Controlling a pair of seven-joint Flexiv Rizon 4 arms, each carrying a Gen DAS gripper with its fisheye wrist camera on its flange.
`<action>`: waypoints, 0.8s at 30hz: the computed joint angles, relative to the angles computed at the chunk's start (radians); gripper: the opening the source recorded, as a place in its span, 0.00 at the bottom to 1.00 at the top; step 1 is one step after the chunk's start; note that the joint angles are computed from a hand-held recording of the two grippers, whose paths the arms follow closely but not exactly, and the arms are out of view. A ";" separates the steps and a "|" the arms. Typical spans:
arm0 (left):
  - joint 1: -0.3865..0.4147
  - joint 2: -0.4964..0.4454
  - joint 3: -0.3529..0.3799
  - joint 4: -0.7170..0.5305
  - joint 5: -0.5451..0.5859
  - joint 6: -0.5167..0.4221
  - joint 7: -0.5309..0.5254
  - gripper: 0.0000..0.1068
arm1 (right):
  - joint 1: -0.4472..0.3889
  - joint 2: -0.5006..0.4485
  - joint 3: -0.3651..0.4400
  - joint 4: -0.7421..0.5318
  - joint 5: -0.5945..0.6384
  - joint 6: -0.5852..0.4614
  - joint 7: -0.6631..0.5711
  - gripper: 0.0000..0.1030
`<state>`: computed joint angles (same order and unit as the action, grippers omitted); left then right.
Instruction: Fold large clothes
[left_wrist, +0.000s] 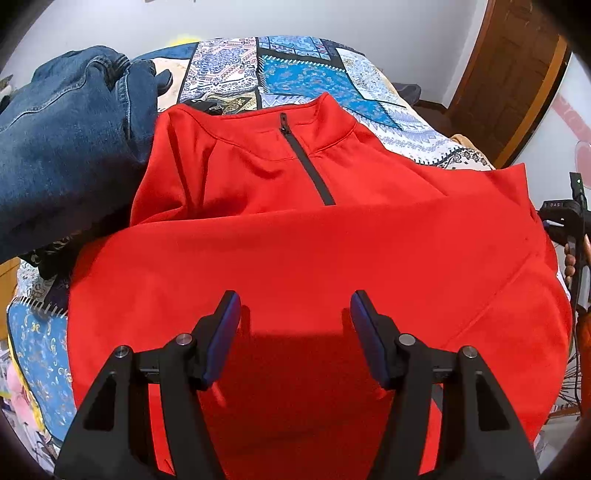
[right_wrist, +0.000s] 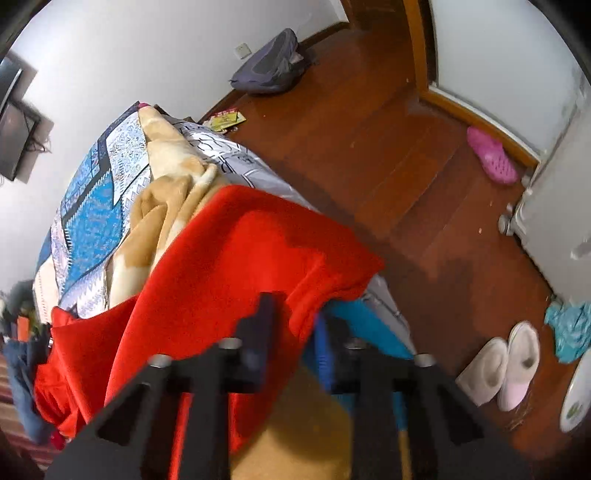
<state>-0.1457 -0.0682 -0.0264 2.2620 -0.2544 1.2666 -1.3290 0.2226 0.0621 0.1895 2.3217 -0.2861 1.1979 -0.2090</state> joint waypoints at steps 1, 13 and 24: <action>-0.001 0.004 0.000 0.003 -0.001 0.005 0.001 0.57 | -0.001 0.012 0.002 0.001 -0.009 -0.005 0.000 0.08; -0.016 0.066 0.002 0.039 -0.031 0.034 0.031 0.57 | -0.063 0.202 0.072 -0.065 -0.342 -0.071 0.073 0.06; -0.022 0.153 0.030 0.088 -0.047 0.052 0.052 0.57 | 0.062 0.092 0.138 -0.219 -0.417 0.067 -0.028 0.06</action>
